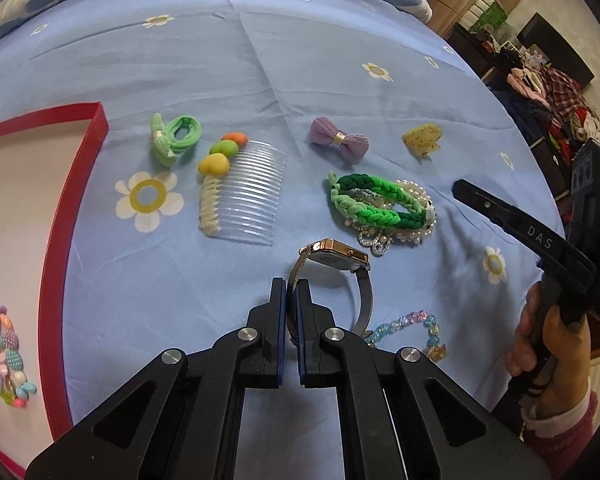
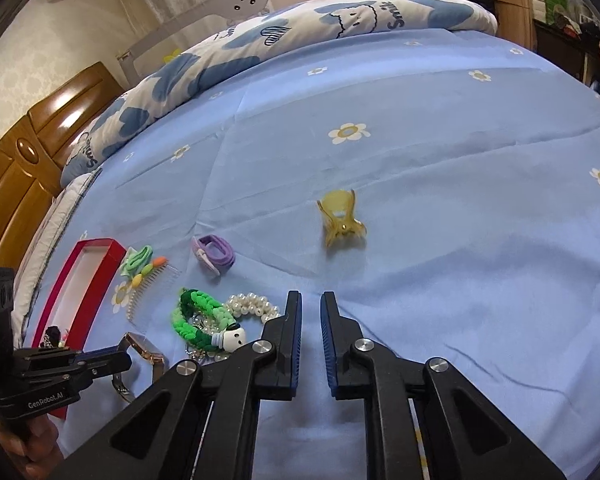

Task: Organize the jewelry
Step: 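Grasp the gold watch with the left tool while the right tool grasps the yellow claw clip, then carry the watch and claw clip with both tools over the tray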

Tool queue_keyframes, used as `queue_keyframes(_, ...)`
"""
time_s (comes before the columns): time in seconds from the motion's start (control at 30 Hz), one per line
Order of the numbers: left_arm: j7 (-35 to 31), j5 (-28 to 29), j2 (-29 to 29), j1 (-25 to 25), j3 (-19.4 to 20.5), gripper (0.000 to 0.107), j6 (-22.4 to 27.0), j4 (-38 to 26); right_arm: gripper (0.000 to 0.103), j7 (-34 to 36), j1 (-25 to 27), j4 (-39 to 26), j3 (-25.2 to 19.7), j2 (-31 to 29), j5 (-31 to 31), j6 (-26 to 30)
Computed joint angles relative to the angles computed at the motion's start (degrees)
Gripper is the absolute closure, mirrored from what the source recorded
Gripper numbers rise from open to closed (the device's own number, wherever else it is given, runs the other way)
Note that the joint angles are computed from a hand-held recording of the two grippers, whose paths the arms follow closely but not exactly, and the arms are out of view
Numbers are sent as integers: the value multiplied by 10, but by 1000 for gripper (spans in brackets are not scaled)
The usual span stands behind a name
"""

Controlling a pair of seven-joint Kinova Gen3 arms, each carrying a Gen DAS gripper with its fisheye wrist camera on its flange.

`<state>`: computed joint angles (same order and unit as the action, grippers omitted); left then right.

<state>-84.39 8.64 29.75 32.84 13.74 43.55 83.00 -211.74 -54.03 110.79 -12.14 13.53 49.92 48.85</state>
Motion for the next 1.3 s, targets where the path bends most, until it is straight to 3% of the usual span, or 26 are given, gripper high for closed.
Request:
queue_keyframes(0.1,0,5,-5,-3,2,104,-5,6,53,-16,-4,-5,4,6,10,10)
queue_keyframes(0.37,-17,30,-18,-26,11,104,-7,15,53,49,18,-39,24,37,15,26)
queue_keyframes(0.5,-21,36,-23,-30,11,104,-8,18,54,69,36,-38,38,45,8,2)
queue_keyframes(0.57,-23,39,-24,-31,11,104,-9,20,61,75,44,-34,43,45,1,-13)
queue_keyframes(0.6,-24,41,-25,-32,11,104,-10,21,75,76,45,-33,45,45,-2,-15)
queue_keyframes(0.93,-44,69,-56,-61,16,104,-28,56,78,15,4,-28,27,18,28,-6)
queue_keyframes(1.3,-57,100,-122,-112,3,104,-62,126,78,-33,-44,-84,8,35,88,-31)
